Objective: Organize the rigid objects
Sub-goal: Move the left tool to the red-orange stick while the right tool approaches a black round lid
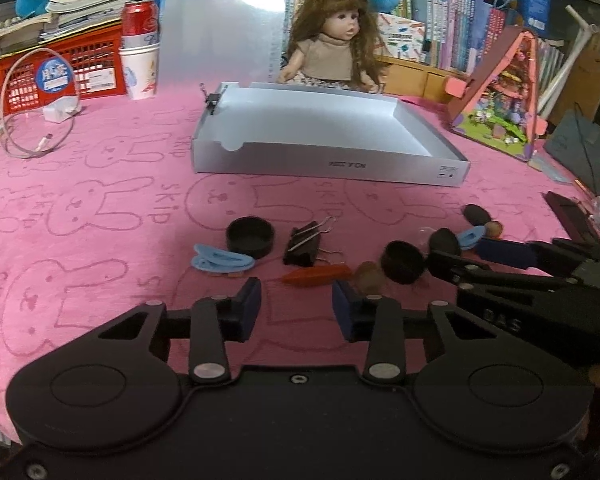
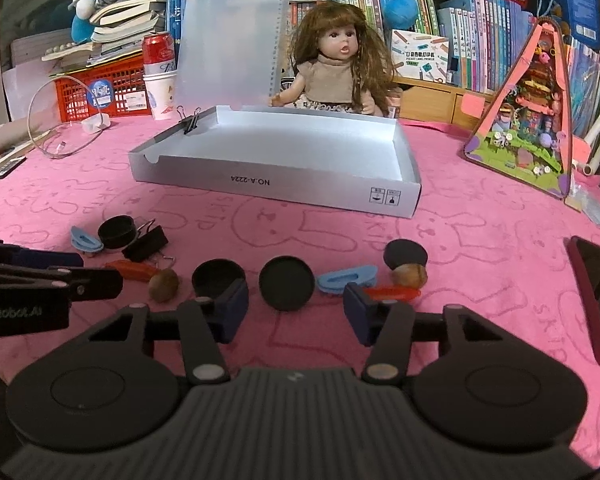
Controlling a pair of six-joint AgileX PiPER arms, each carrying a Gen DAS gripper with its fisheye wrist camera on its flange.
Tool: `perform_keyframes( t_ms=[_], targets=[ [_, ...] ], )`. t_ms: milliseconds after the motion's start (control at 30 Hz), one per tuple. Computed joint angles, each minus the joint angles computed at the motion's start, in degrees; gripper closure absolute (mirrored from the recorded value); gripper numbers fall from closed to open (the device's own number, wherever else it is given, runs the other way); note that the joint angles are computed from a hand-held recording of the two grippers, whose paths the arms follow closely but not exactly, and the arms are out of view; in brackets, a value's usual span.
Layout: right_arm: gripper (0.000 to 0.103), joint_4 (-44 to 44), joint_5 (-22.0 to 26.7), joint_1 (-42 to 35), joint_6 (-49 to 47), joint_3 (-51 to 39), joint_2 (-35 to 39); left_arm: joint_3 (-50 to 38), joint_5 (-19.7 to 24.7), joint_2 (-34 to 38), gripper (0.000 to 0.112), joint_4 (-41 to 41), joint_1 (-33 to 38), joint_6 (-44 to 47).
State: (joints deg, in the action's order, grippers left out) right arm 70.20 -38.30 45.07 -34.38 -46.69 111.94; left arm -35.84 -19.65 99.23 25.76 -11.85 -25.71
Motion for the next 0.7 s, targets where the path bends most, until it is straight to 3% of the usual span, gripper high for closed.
perform_keyframes(
  t_ms=[300,333,400,567,700],
  targets=[
    [0.044,-4.6,1.1,-1.7,1.6,-1.4,1.6,-1.8,0.1,2.3,0.075,-5.0,-1.3,3.3],
    [0.046,-4.8,1.5,-2.0,1.8,-1.6,1.7,-1.8,-0.1,2.5,0.075,-5.7,-1.4,4.0],
    [0.064,-5.0,2.2,-2.3,2.8,-1.5,1.6,-2.0,-0.2,2.7,0.075,-6.4,-1.7,4.3],
    [0.065,-5.7,1.8,-2.3,4.5,-0.3,0.7,-2.7,-0.5,3.2,0.075,-5.1,-2.1,2.3],
    [0.065,-4.9,1.7,-2.4,3.4,0.5,-0.3,-3.3,-0.7,4.1,0.075,-11.5,-3.7,7.4]
  ],
)
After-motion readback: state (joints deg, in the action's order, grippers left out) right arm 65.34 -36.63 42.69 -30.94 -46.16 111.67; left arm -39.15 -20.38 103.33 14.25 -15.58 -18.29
